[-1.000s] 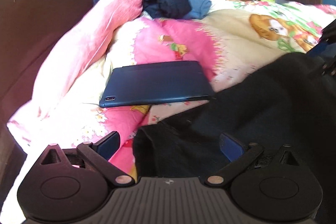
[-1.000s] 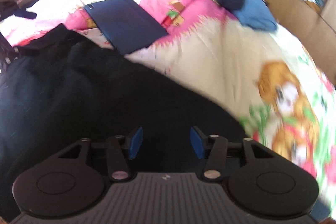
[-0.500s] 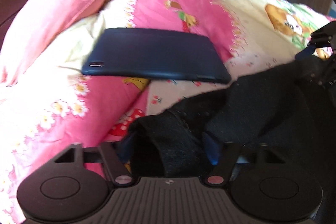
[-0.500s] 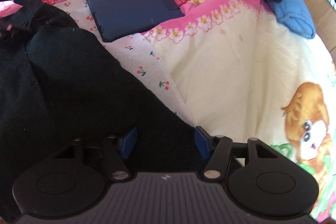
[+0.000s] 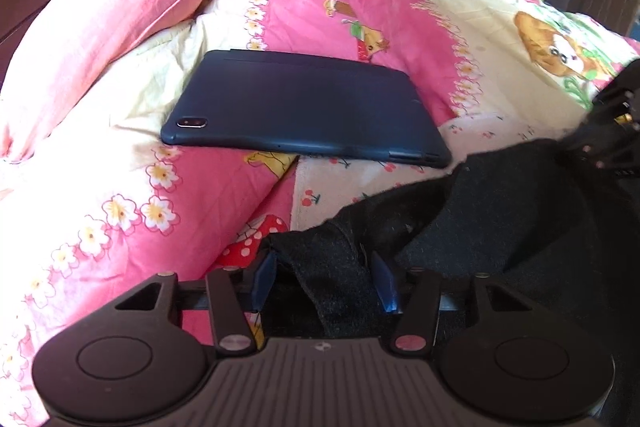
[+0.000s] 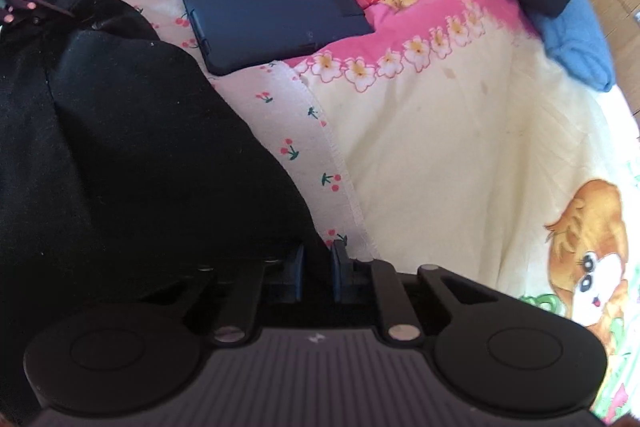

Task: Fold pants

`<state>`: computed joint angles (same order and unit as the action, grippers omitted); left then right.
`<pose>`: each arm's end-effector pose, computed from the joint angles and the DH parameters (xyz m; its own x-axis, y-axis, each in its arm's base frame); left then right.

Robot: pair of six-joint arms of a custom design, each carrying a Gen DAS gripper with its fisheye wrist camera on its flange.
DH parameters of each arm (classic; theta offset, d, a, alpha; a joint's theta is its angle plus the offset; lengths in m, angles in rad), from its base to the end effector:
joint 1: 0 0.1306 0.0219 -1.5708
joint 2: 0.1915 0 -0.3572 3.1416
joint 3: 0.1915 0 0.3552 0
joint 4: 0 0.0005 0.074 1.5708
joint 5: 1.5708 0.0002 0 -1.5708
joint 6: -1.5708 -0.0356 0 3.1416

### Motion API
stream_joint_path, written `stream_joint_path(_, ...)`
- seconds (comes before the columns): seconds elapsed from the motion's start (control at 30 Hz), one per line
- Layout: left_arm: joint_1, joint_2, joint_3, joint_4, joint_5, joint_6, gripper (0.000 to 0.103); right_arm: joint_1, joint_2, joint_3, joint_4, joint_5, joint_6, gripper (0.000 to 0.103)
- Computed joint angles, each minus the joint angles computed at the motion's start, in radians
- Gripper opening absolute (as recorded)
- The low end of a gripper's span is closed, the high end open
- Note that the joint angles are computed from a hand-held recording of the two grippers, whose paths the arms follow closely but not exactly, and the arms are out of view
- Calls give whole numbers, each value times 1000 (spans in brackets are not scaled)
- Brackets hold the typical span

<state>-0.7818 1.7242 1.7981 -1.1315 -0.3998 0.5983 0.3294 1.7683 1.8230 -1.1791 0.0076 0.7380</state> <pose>0.3991 -0.3774 0.3999 -0.8000 0.0632 -0.5967 0.0760 0.9971 0.0037 0.5294 0.1801 0.3816 -0.4159 -0.8532 -0.3148 -0.8113 0.5045 -0.2955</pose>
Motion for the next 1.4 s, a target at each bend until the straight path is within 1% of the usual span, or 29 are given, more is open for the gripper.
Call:
stream_joint_path(0.03,1,1,4,3,-6,12,54,-4,-14,-11,12,-8,-17,7)
stream_joint_path(0.1,6,-17,-10,23,-5,39,49,-10,-50,-35,37,-29,-70,5)
stream_joint_path(0.23,4,-101,-89,97,-4,79,43,-29,-174,-113,84,-86,-127,4)
stream_joint_path(0.33,-33,-187,-158,166,-48,95,39,-53,-313,-185,68,-162,-160,4)
stream_joint_path(0.4,-72,-256,-210,202,-75,115,35,-77,-432,-253,30,-225,-174,4)
stream_joint_path(0.47,-123,-314,-251,187,-123,162,34,-99,-555,-331,-28,-267,-174,4)
stream_joint_path(0.57,-203,-383,-315,118,-162,290,34,-116,-715,-438,-168,-307,-166,5)
stream_joint_path(0.63,-258,-393,-336,50,-182,365,34,-124,-817,-540,-244,-339,-153,5)
stream_joint_path(0.7,-300,-372,-344,-9,-189,398,34,-127,-884,-653,-288,-353,-149,5)
stream_joint_path(0.73,-314,-361,-351,-8,-182,404,34,-113,-917,-711,-283,-331,-142,5)
stream_joint_path(0.77,-324,-352,-356,5,-174,406,34,-73,-953,-776,-266,-279,-129,5)
stream_joint_path(0.8,-342,-336,-351,14,-184,406,36,-15,-1003,-845,-236,-207,-111,7)
stream_joint_path(0.83,-360,-316,-336,7,-217,394,37,32,-1068,-907,-179,-161,-93,11)
stream_joint_path(0.87,-378,-304,-324,1,-250,378,37,104,-1142,-968,-119,-89,-55,12)
stream_joint_path(0.9,-396,-296,-314,3,-274,365,38,210,-1210,-1019,-68,25,0,12)
stream_joint_path(0.93,-413,-296,-313,15,-293,349,38,289,-1250,-1045,-39,110,35,13)
stream_joint_path(0.97,-435,-302,-316,26,-318,336,39,352,-1276,-1053,-38,176,26,13)
stream_joint_path(1.0,-453,-307,-321,38,-343,323,39,395,-1282,-1041,-60,217,-3,19)
stream_joint_path(1.03,-476,-325,-340,63,-359,314,41,411,-1279,-1015,-91,221,-39,25)
stream_joint_path(1.07,-489,-336,-354,79,-360,321,43,436,-1272,-986,-124,228,-105,23)
stream_joint_path(1.13,-514,-338,-349,50,-368,365,43,487,-1232,-888,-195,203,-300,22)
stream_joint_path(1.17,-527,-337,-342,39,-379,361,43,498,-1218,-850,-210,178,-350,23)
stream_joint_path(1.2,-535,-337,-334,39,-390,336,43,529,-1203,-816,-208,173,-387,23)
stream_joint_path(1.23,-537,-336,-324,54,-391,295,43,535,-1197,-802,-181,184,-385,29)
stream_joint_path(1.27,-532,-336,-313,75,-375,248,45,529,-1182,-792,-139,202,-389,32)
stream_joint_path(1.3,-522,-328,-295,100,-363,202,50,495,-1161,-793,-82,197,-401,37)
stream_joint_path(1.33,-513,-317,-278,121,-364,168,57,445,-1134,-789,-31,172,-420,43)
stream_joint_path(1.37,-502,-306,-262,141,-360,135,59,384,-1091,-782,17,133,-444,46)
stream_joint_path(1.4,-491,-298,-251,160,-352,106,61,328,-1037,-772,62,93,-464,53)
